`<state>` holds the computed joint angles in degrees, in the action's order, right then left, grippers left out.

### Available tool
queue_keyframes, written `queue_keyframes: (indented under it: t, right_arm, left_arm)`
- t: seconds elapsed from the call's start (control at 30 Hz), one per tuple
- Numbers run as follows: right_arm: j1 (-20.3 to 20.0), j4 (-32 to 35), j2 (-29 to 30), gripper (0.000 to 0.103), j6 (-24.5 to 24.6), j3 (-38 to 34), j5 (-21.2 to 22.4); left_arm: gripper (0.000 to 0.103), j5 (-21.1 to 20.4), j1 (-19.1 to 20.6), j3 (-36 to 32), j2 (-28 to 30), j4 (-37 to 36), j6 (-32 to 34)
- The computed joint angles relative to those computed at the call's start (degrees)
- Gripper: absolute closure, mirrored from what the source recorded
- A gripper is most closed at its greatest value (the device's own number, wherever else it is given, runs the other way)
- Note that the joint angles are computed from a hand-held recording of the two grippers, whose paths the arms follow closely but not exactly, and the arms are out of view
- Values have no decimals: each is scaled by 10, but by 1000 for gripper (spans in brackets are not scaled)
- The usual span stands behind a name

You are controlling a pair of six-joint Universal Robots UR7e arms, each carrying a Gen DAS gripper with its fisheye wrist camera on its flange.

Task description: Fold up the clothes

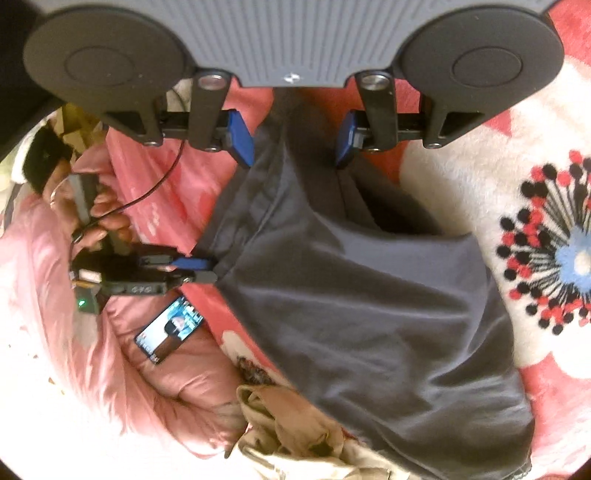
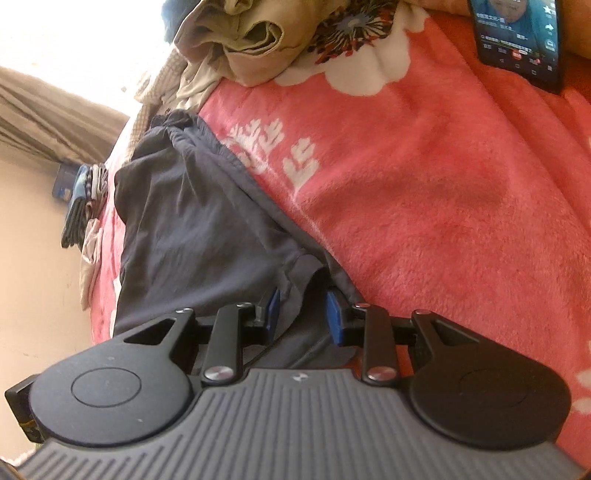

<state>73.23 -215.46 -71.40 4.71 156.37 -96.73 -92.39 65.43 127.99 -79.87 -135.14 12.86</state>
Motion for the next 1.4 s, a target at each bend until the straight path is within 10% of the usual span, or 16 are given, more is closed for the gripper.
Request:
queue_keyframes:
  t: [0.57, 0.8, 0.93, 1.1, 1.4]
  right_arm:
    - [-45, -43, 15, 76, -36, -4, 74]
    - [-22, -48, 20, 76, -67, -12, 35]
    - [-7, -47, 36, 81, -73, -23, 16]
    - [13, -63, 43, 100, -69, -22, -4]
    - [53, -43, -11, 101, -60, -3, -44]
  left_arm:
    - [86, 0, -9, 0, 23, -1, -40]
    - [83, 2, -9, 4, 27, -7, -48]
    - [98, 6, -10, 10, 27, -23, -46]
    - [102, -61, 19, 1, 24, -25, -71]
    - [103, -91, 49, -23, 36, 29, -121]
